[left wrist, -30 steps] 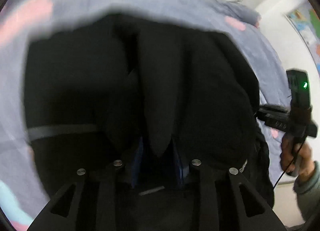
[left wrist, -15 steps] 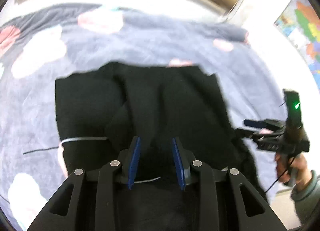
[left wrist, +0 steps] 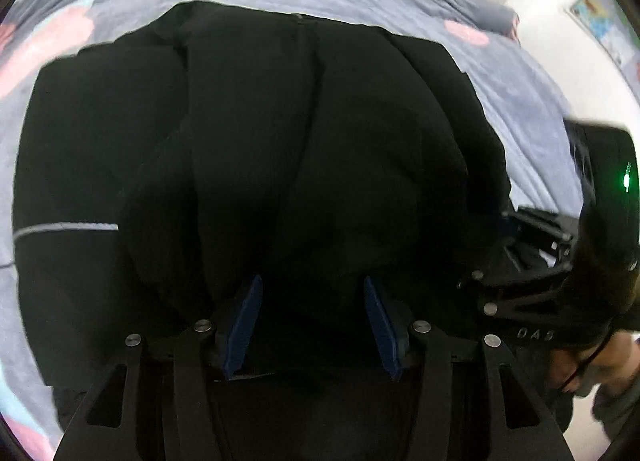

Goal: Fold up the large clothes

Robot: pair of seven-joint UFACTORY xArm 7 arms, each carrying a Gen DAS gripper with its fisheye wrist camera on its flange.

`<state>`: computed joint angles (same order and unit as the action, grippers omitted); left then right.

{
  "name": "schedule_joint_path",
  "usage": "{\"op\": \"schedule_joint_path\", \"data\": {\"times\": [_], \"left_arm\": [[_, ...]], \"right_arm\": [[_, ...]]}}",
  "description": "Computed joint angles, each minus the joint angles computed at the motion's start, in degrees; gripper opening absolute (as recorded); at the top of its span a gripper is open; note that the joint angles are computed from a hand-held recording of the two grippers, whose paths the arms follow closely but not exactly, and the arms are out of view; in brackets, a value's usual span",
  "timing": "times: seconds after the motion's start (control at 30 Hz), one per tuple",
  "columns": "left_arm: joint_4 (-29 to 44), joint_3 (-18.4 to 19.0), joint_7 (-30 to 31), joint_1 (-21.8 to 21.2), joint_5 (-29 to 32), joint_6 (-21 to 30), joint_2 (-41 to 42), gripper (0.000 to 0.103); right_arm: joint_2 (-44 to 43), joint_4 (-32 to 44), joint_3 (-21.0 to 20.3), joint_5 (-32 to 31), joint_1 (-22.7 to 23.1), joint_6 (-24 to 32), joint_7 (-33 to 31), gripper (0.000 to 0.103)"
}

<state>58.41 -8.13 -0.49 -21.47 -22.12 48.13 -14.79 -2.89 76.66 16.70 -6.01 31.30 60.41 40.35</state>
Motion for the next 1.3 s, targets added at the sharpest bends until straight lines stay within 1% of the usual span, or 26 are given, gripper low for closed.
{"op": "schedule_joint_path", "data": {"times": [0.1, 0.23, 0.27, 0.33, 0.4, 0.47, 0.53, 0.57, 0.67, 0.7, 0.77, 0.93, 1.03, 1.07, 1.13, 1.2, 1.23, 1.3], "left_arm": [[0.90, 0.31, 1.22, -0.24, -0.68, 0.67, 0.58, 0.054], [2.52, 0.85, 1.84, 0.11, -1.64, 2.66, -0.50, 0.054], [3.60, 0.52, 0.84, 0.55, -0.26, 3.26, -0.85, 0.054], [5.11, -0.37, -0.89, 1.28, 3.19, 3.27, -1.53, 0.054], [5.63, -0.65, -1.91, 1.51, 4.58, 2.46, -1.88, 0.054], [5.93, -0.74, -3.21, 1.75, 5.38, 1.71, -1.29, 0.054], [5.86, -0.59, -4.39, 2.00, 5.93, 2.18, -0.46, 0.054], [5.50, -0.40, -5.08, 2.17, 5.76, 2.22, 0.30, 0.054], [2.96, 0.88, -5.04, 1.91, 1.16, 1.02, 1.33, 0.054], [2.10, 1.18, -4.62, 1.76, -0.45, 0.37, 1.37, 0.054], [1.83, 0.98, -4.48, 1.77, -0.69, -0.07, 1.43, 0.054], [4.61, -0.19, -6.77, 1.90, 2.84, 3.26, 1.44, 0.054], [4.89, -0.40, -8.09, 2.28, 5.66, 6.87, -0.82, 0.054], [4.24, -0.71, -9.32, 2.52, 6.99, 8.26, -2.68, 0.054], [3.31, -0.56, -10.62, 2.63, 7.32, 10.23, -5.34, 0.054], [0.48, -0.10, -12.01, 3.08, 7.95, 12.84, -10.97, 0.054], [0.06, -0.25, -12.71, 3.23, 8.22, 13.32, -12.05, 0.054], [-2.85, -0.02, -14.43, 3.82, 8.90, 15.52, -17.72, 0.054]], "right_arm": [[-1.08, -0.36, -0.21, 0.92, -0.10, 0.18, -0.53, 0.064], [-6.16, -2.71, -1.38, 6.06, -1.26, -0.13, -3.22, 0.062], [-7.56, -2.96, -1.45, 6.33, -1.78, -0.55, -3.14, 0.062], [-10.00, -3.02, -1.22, 5.29, -3.05, -1.70, -2.50, 0.063], [-11.20, -2.29, -0.64, 2.63, -4.75, -2.03, -0.87, 0.063], [-11.26, -2.43, -0.86, 1.89, -6.01, -2.57, -0.94, 0.063], [-9.65, -1.77, -0.45, -0.17, -7.20, -0.47, -0.01, 0.063], [-8.86, -1.73, -0.43, -0.60, -7.43, 0.42, 0.19, 0.063], [-6.30, -2.34, -0.81, -0.66, -7.56, 3.30, 0.48, 0.063], [-6.64, -3.95, -1.13, -0.05, -7.43, 2.71, 0.62, 0.063], [-8.63, -6.84, -1.53, 0.83, -7.32, 0.35, 1.50, 0.062], [-13.26, -8.85, -2.04, 3.92, -7.63, 0.78, 1.58, 0.063], [-18.15, -10.48, -1.52, 5.11, -7.61, 1.83, 1.29, 0.064], [-19.98, -10.95, -1.25, 5.28, -7.65, 2.77, 1.31, 0.064], [-23.12, -11.40, -0.35, 5.77, -7.76, 5.52, 2.14, 0.066], [-27.35, -12.93, 0.18, 6.99, -7.67, 8.16, 3.16, 0.067], [-29.00, -13.62, 0.58, 7.51, -7.70, 9.10, 3.68, 0.068], [-29.96, -13.26, 2.60, 8.08, -8.14, 10.71, 6.19, 0.069]]}}
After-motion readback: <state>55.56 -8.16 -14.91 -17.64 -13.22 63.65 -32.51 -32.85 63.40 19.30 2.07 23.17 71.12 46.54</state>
